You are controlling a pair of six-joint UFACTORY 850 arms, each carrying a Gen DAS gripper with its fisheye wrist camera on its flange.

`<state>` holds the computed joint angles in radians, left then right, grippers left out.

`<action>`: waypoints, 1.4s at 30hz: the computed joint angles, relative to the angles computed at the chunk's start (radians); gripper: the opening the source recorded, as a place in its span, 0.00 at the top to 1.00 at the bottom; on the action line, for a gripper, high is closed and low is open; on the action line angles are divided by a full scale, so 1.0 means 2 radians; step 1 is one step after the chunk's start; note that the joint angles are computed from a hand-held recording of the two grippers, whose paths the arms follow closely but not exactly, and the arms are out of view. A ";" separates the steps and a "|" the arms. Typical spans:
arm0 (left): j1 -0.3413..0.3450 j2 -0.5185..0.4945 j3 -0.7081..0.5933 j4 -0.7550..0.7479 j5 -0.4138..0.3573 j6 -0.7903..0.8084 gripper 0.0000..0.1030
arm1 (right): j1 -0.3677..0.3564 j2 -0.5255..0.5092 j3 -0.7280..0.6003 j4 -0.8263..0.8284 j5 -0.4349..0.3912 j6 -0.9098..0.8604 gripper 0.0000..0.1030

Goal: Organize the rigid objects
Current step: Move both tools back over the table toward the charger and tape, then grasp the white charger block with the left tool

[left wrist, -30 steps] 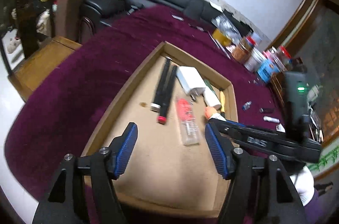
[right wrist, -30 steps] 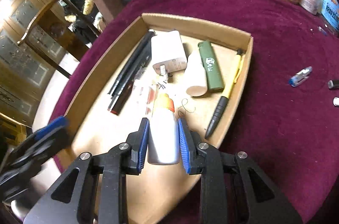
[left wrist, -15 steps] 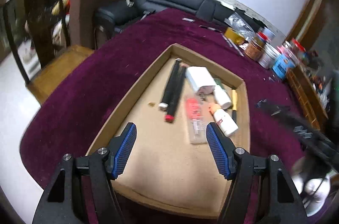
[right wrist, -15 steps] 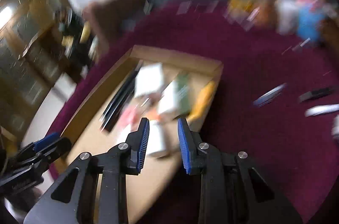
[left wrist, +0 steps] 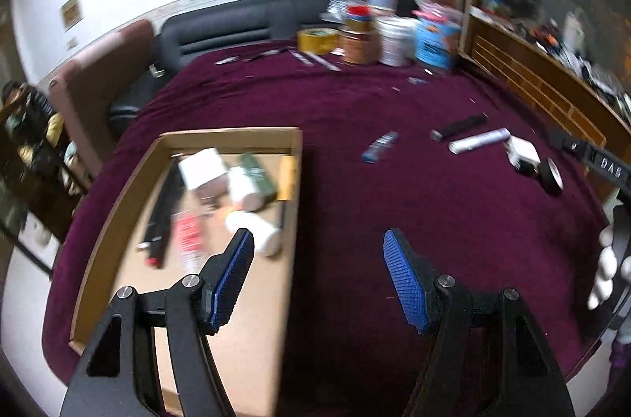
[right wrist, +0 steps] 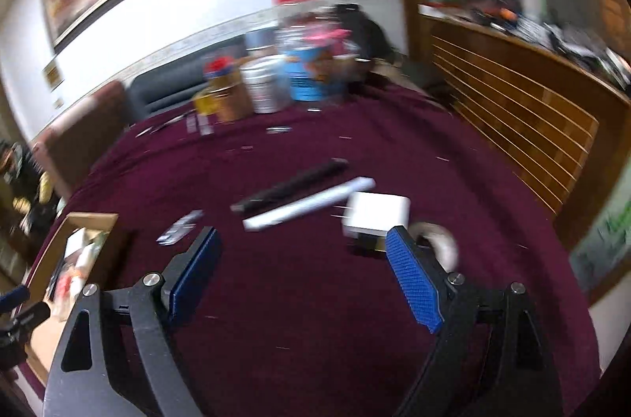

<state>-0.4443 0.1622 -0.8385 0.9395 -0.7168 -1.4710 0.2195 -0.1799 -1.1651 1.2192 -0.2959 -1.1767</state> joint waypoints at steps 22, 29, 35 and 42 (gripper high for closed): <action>0.062 -0.107 -0.031 -0.143 0.219 0.134 0.06 | -0.044 -0.155 -0.192 -0.283 -0.086 0.326 0.19; 0.056 -0.117 -0.042 -0.141 0.201 0.140 0.04 | -0.016 -0.237 -0.301 -0.342 -0.207 0.377 0.28; 0.057 -0.119 -0.044 -0.144 0.198 0.145 0.04 | -0.014 -0.216 -0.263 -0.207 -0.356 0.198 0.29; 0.046 -0.134 -0.061 -0.140 0.166 0.153 0.02 | -0.028 -0.127 -0.162 -0.144 -0.288 0.087 0.29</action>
